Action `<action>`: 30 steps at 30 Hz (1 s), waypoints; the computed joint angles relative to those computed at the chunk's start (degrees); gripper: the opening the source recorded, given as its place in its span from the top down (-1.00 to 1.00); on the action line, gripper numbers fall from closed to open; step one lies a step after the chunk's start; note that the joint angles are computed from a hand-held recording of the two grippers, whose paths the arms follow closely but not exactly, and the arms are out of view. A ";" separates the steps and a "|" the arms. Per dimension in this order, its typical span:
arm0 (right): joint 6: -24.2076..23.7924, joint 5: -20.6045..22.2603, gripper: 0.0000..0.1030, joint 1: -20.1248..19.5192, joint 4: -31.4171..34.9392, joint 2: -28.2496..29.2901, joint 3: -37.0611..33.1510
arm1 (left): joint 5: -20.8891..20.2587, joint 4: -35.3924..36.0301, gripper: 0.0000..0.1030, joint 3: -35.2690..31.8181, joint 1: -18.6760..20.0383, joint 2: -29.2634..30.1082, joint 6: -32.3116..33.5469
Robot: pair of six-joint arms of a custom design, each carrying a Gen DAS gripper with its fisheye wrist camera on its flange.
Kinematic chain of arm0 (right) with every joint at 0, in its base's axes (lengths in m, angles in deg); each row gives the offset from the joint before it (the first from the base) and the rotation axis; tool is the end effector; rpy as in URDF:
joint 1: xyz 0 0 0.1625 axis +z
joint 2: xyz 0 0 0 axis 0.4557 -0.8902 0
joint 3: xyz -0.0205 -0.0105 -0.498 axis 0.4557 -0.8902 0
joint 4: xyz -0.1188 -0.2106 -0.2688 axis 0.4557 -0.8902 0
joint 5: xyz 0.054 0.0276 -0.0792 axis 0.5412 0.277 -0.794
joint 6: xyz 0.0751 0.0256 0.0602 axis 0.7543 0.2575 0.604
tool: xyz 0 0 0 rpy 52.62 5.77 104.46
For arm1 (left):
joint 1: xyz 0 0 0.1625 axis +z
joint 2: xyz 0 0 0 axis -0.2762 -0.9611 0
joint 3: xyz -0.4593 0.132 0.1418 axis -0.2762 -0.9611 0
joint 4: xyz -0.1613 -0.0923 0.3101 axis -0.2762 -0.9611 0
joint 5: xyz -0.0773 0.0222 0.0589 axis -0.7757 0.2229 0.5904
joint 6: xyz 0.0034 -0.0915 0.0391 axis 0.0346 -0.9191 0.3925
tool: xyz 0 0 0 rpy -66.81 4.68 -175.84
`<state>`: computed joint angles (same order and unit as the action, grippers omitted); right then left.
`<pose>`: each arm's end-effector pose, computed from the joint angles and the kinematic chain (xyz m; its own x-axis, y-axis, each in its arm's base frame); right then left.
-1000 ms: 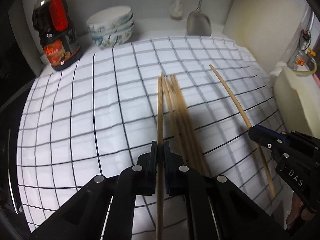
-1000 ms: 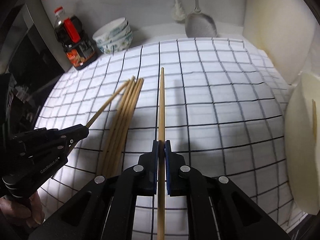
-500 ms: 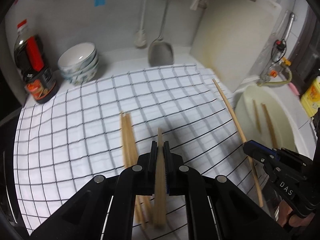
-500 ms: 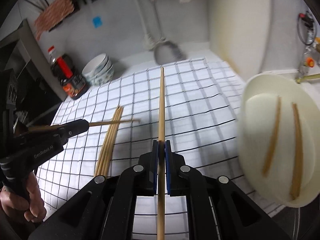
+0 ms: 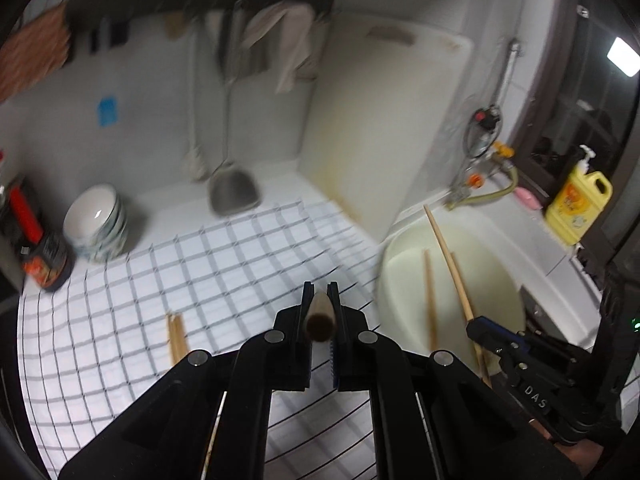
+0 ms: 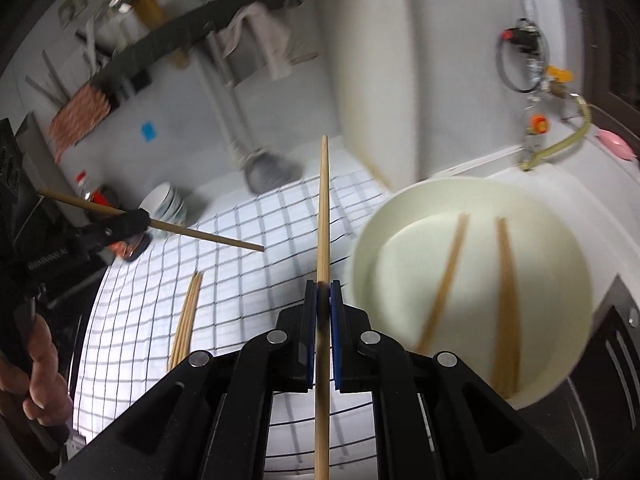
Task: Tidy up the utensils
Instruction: 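Carry both held chopsticks over the white basin with both grippers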
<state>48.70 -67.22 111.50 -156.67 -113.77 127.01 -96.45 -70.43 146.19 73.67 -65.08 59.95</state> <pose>0.5489 -0.4216 0.0570 -0.8340 0.2095 0.5104 -0.2806 0.6355 -0.7193 -0.1381 -0.5384 0.5357 -0.7140 0.5389 -0.4470 0.6911 0.6450 -0.3262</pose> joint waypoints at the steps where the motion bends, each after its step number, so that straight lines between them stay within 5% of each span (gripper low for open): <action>1: 0.55 -1.02 0.88 0.12 -0.49 -0.72 1.03 | -0.49 -0.35 0.86 0.02 -0.70 0.15 0.08; 13: 13.94 -6.74 0.88 -1.36 4.23 -9.19 12.83 | -5.85 -6.96 0.86 5.25 -7.31 4.55 0.83; 30: 11.64 -2.27 0.88 -8.09 -7.18 -11.01 20.76 | -2.38 -17.60 0.86 13.19 -8.99 12.83 3.71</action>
<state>60.34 -69.49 103.41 -163.85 -124.79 147.77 -98.83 -88.03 159.39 64.69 -52.25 63.66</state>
